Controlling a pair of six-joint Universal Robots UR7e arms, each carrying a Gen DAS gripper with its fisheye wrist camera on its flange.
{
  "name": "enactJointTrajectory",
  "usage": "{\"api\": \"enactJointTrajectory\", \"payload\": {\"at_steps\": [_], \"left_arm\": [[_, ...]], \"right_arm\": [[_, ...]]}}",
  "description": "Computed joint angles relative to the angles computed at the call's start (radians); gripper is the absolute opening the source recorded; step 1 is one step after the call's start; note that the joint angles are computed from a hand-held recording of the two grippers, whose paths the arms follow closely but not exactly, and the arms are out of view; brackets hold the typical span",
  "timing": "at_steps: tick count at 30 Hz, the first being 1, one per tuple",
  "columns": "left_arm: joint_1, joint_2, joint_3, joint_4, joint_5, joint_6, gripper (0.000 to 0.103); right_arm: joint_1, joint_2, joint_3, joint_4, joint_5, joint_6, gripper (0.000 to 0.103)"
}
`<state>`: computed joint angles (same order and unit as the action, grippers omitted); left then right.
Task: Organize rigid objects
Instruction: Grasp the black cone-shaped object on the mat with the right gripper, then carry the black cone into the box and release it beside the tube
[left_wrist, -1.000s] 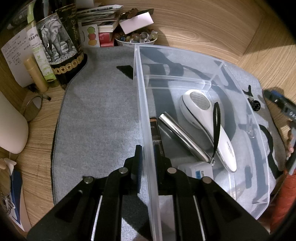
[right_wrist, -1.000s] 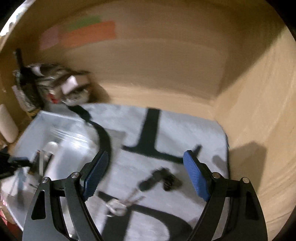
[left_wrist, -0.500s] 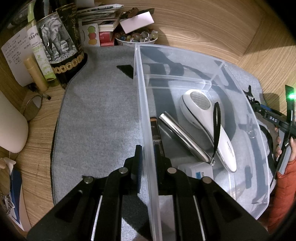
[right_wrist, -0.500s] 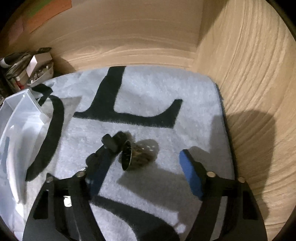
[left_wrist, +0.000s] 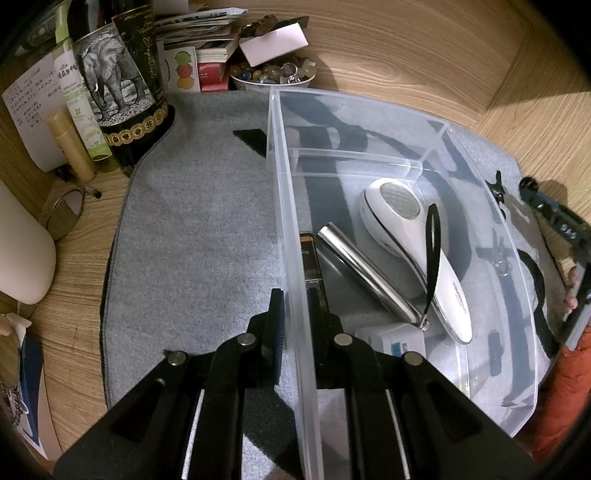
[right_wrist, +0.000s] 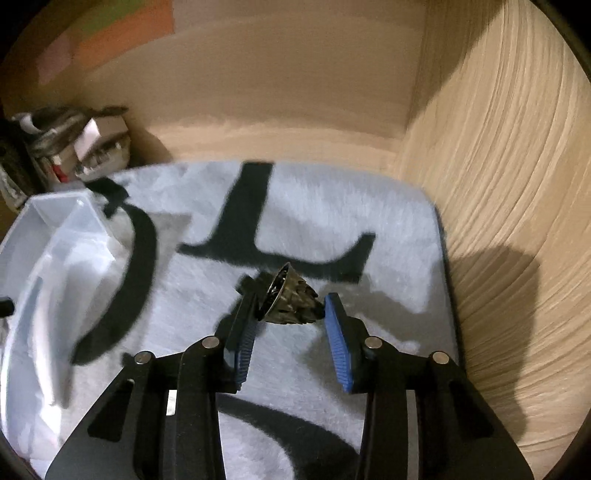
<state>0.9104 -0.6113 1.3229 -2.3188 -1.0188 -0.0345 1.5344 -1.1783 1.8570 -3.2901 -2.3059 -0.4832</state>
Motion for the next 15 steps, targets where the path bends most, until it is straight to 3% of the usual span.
{"api": "enactJointTrajectory", "payload": {"at_steps": [7,15], "left_arm": [[0.000,0.000,0.000,0.002,0.002,0.000,0.010],[0.002,-0.002,0.002,-0.006,-0.007,-0.010,0.010]], "right_arm": [[0.082,0.012,-0.007,-0.045,0.069,-0.067,0.034],[0.147,0.083,-0.066,0.023,0.194,-0.096,0.034]]}}
